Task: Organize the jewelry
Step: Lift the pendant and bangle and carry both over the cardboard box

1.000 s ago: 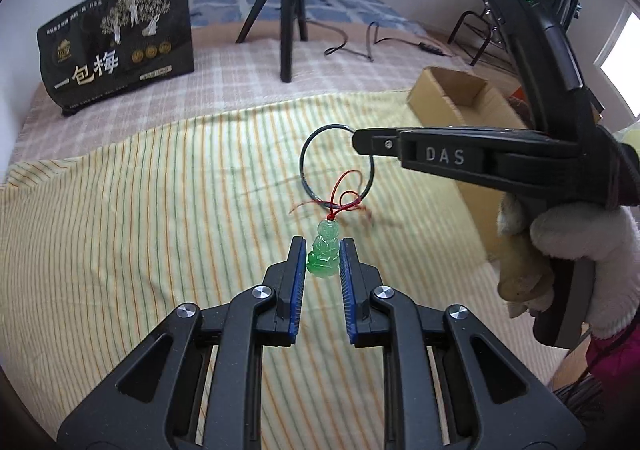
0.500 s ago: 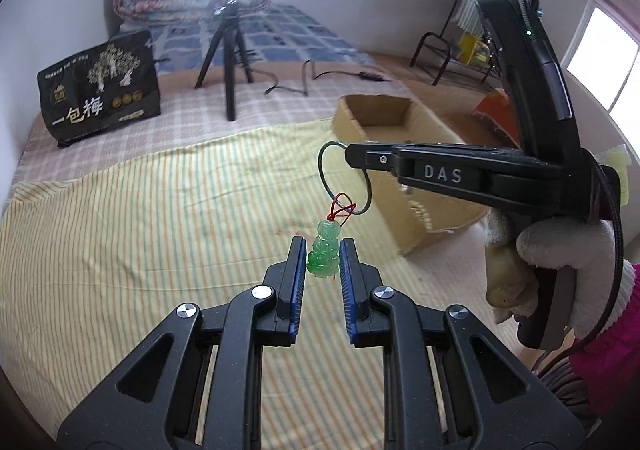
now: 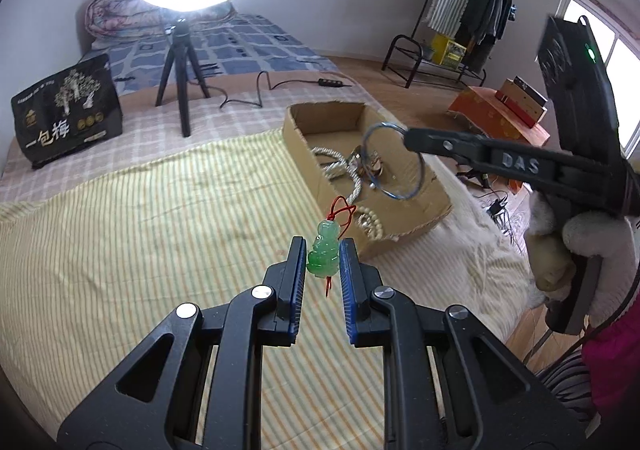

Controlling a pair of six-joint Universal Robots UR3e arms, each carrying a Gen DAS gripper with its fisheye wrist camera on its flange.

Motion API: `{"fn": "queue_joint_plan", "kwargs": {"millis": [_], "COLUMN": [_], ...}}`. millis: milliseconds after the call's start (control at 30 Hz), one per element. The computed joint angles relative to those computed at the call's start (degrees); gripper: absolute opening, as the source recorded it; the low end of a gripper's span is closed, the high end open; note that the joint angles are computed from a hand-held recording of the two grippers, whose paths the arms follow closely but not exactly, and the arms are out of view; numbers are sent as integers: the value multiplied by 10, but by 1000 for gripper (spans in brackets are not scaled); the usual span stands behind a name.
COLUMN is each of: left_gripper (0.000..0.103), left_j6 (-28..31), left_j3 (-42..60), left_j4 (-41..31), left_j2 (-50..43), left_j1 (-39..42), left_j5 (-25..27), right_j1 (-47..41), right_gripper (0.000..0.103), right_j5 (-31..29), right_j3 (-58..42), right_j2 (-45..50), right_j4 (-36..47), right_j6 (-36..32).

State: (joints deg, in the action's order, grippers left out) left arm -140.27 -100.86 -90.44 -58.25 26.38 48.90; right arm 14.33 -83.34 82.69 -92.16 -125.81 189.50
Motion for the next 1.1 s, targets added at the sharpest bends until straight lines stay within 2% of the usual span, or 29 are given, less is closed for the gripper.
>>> {"fn": "queue_joint_plan", "kwargs": {"millis": [200,367,567,767,1100], "left_gripper": [15,15,15,15,15], "left_j6": [-87,-159,-221,-261,-302], "left_j3": [17,47,103,166,279], "left_j4": [112,212,298,360,402], "left_j2": [-62,-138,-238,-331,-451], "left_j1": [-80,-156,-224,-274,-327], "left_j5": [16,49,90,134,179], "right_j1": [-61,-94,-131,-155,-154], "right_gripper": [2,2,2,2,2], "right_j5": [28,41,66,88,88], "right_j3": [57,88,119,138,141], "right_j2": [-64,-92,-113,-122,-113], "right_j4": [8,15,20,20,16], "right_j6": [-23,-44,-69,-84,-93]}}
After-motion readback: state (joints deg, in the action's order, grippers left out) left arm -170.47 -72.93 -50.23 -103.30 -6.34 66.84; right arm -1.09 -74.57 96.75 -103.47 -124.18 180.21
